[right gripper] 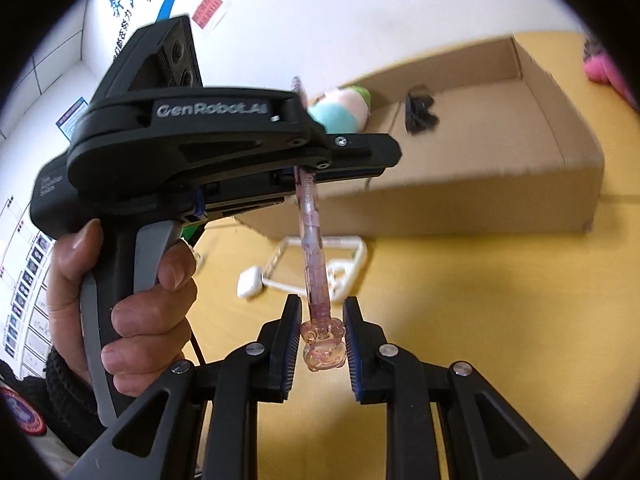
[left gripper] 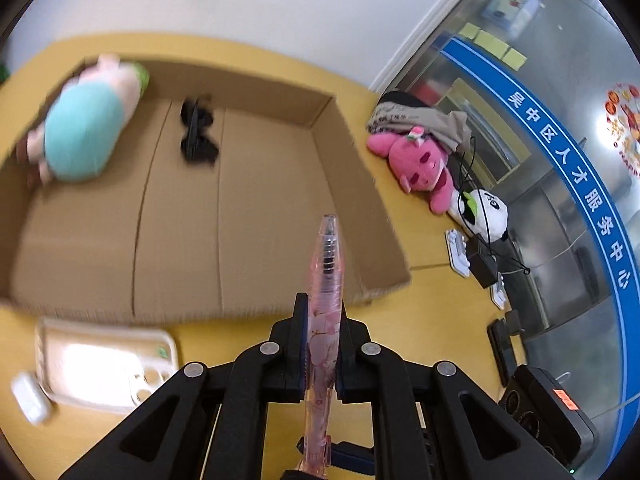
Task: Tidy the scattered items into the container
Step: 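Carry the pink pen over the box and lower it beside the sunglasses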
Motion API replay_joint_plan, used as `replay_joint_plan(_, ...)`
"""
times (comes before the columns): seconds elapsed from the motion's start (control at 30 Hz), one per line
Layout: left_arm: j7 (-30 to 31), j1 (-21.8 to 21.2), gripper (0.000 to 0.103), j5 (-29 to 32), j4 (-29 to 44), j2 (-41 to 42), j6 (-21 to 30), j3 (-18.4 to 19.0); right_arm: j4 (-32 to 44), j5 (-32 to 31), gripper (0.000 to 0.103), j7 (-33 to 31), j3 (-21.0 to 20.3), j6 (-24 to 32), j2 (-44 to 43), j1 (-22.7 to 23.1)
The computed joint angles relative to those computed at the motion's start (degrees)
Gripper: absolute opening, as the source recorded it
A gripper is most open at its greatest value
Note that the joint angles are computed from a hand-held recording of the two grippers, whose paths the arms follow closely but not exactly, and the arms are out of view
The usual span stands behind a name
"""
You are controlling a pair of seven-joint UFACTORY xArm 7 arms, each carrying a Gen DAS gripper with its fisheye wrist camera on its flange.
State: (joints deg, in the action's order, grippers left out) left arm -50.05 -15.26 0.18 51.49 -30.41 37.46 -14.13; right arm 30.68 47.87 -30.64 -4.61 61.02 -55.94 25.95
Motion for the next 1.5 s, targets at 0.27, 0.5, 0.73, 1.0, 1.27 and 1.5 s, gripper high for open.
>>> replay_joint_plan(0.27, 5.69, 1.87, 0.008, 2.71, 8.4, 4.78, 1.7, 1.86, 6.18, 1.99, 0.02, -2.83, 0.85, -6.42, 6.29, 1.72)
replay_joint_plan(0.5, 12.22, 2.13, 0.008, 1.25, 16.46, 11.35, 2.31, 4.55, 13.14, 3.16, 0.02, -6.25, 0.75, -10.47, 14.48, 3.16)
replay_joint_plan(0.73, 21.27, 2.97, 0.008, -2.66, 29.97, 22.36, 5.83, 7.88, 22.62, 3.93, 0.02, -7.83, 0.61, -11.58, 24.77, 1.6)
replay_joint_plan(1.0, 27.56, 5.94, 0.009, -7.92, 40.41, 33.59, 9.39, 10.01, 37.23, 4.84, 0.02, -4.9, 2.02, -4.44, 41.16, -3.27)
replay_joint_plan(1.27, 30.69, 9.7, 0.008, -13.08, 50.54, 45.83, 14.76, 10.42, 46.26, 3.83, 0.02, 0.3, 6.47, 1.13, 53.1, -9.13)
replay_joint_plan(1.5, 30.57, 11.52, 0.008, -15.04, 58.94, 56.04, 20.17, 9.62, 52.93, -3.69, 0.02, 7.26, 11.02, 1.67, 62.48, -12.36)
